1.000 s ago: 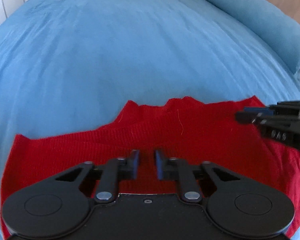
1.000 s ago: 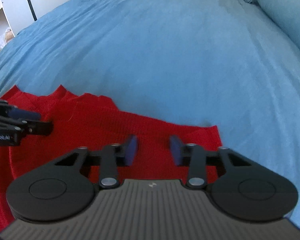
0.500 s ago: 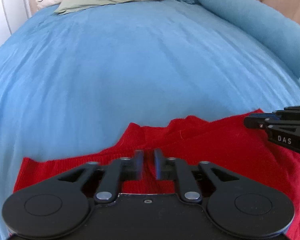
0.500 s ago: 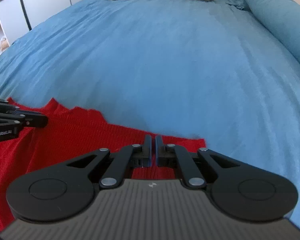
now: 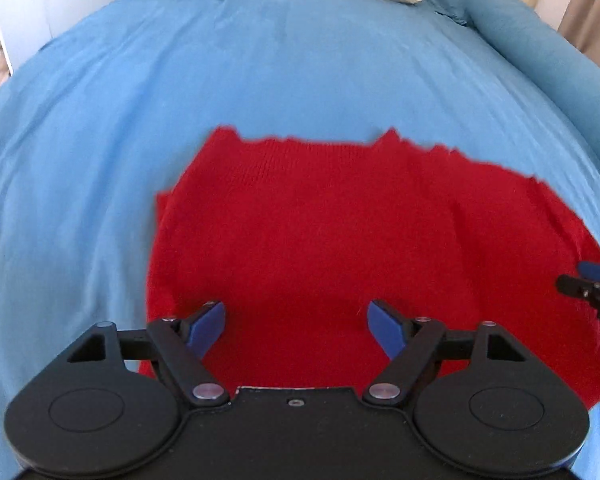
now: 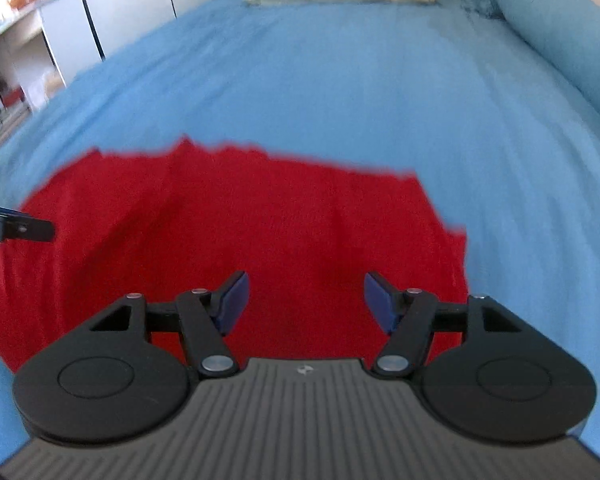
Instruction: Fold small clothes
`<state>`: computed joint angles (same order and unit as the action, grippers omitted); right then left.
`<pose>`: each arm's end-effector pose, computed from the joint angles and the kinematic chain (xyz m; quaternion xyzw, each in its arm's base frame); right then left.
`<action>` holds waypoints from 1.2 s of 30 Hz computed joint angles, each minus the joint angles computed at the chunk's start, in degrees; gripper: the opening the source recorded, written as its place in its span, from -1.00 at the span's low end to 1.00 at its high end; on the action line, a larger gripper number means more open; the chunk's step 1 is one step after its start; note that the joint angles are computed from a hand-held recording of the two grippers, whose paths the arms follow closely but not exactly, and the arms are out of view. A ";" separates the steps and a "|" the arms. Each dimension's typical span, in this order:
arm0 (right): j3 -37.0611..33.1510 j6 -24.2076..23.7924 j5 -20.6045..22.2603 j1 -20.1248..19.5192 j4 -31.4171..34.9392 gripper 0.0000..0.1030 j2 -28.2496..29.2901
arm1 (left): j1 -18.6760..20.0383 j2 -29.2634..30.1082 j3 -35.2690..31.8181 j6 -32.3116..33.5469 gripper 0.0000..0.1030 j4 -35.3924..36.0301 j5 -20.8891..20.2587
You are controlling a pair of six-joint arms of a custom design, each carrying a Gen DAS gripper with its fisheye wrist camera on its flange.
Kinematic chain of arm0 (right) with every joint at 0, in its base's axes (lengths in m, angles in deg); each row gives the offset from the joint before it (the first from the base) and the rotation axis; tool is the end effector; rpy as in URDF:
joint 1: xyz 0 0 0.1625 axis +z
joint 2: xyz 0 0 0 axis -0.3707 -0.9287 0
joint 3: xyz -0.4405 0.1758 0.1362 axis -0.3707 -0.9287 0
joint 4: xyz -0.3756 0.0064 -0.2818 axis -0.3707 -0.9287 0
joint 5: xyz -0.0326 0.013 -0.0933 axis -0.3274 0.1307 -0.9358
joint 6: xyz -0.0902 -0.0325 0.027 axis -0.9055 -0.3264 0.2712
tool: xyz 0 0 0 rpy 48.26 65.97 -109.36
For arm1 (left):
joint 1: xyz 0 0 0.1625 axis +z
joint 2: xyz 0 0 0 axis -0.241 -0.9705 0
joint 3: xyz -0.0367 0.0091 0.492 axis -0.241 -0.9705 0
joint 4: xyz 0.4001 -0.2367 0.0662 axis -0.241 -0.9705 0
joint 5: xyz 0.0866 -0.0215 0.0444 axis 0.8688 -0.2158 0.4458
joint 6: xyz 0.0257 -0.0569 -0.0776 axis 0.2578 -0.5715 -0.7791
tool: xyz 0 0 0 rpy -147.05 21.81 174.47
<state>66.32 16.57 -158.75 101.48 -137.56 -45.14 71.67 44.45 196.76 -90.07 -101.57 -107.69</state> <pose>-0.0070 -0.6093 0.2136 0.1819 -0.8889 0.2901 0.3042 -0.1730 -0.6504 0.0181 0.1428 0.9142 -0.2331 0.2993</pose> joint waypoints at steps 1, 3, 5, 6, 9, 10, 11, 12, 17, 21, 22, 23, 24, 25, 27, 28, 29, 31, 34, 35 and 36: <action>0.48 -0.10 -0.40 -0.49 -1.29 0.54 0.42 | 0.06 0.26 0.61 1.53 0.60 -1.79 -0.03; 1.69 -0.67 1.84 -2.01 -4.99 0.55 0.90 | -0.29 0.67 0.44 3.37 0.62 -1.75 1.12; 1.69 -0.53 1.43 -1.77 -6.00 0.56 1.36 | -0.84 0.87 -0.12 2.42 0.62 0.38 2.32; 1.61 -0.65 0.56 -1.30 -5.98 0.56 1.49 | -1.22 0.60 -0.43 1.22 0.62 1.58 2.48; 1.25 0.08 -1.53 0.15 -4.43 0.57 0.76 | -2.54 -0.65 0.02 -1.32 0.67 1.57 2.28; 1.63 0.79 -1.44 0.68 -4.72 0.65 0.16 | -3.13 -1.05 -0.03 -2.53 0.80 2.42 2.86; 2.30 1.37 -1.13 0.96 -4.86 0.72 -0.96 | -3.97 -1.43 0.01 -4.16 0.89 3.53 3.69; 3.20 2.09 -1.22 1.32 -5.27 0.92 -2.07 | -4.95 -1.57 0.14 -5.35 0.90 3.81 4.47; 10.00 10.12 -2.57 2.19 -6.17 1.00 -9.26 | -7.71 -0.02 -0.15 -6.27 0.95 2.62 4.67; 15.29 19.53 -5.38 1.54 -4.12 1.00 -13.23 | -7.95 3.03 -1.80 -7.04 0.95 2.88 4.78; 16.51 21.63 -4.62 0.63 -4.40 1.00 -13.43 | -7.89 3.83 -2.04 -6.52 0.95 1.87 4.97; 17.33 22.85 -4.22 -0.14 -4.78 1.00 -13.25 | -7.81 4.47 -2.25 -6.00 0.95 0.96 5.22; 17.83 23.53 -4.27 -0.92 -5.50 1.00 -12.47 | -7.70 5.15 -2.56 -5.73 0.95 0.23 5.73; 18.19 23.33 -4.26 -1.73 -7.33 1.00 -11.09 | -7.53 5.67 -2.84 -5.61 0.95 -0.29 6.02; 18.64 22.71 -2.55 -3.10 -11.54 1.00 -8.83 | -7.13 6.34 -3.30 -5.65 0.95 -0.87 5.98; 18.60 23.40 -1.06 -3.84 -13.32 1.00 -7.83 | -7.05 6.53 -3.39 -6.10 0.95 -0.94 6.04; 18.39 24.34 -0.21 -4.22 -14.76 1.00 -6.99 | -6.86 6.67 -3.55 -6.59 0.95 -0.84 5.94; 17.58 26.48 0.53 -4.54 -17.64 0.94 -5.34 | -6.53 6.87 -3.90 -7.88 0.95 -0.35 5.87; 15.67 31.48 1.26 -5.03 -18.45 0.76 -4.20 | -6.12 7.13 -4.38 -8.81 0.95 0.12 6.26; 15.11 32.88 1.69 -5.34 -18.29 0.70 -4.19 | -6.03 7.24 -4.56 -9.04 0.95 0.28 6.65; 14.48 34.42 1.79 -5.50 -18.12 0.58 -4.05 | -5.89 7.44 -4.84 -9.59 0.95 0.62 7.20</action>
<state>80.80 50.98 -156.95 95.98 -155.68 -49.20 65.78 51.89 191.91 -99.66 -100.95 -100.49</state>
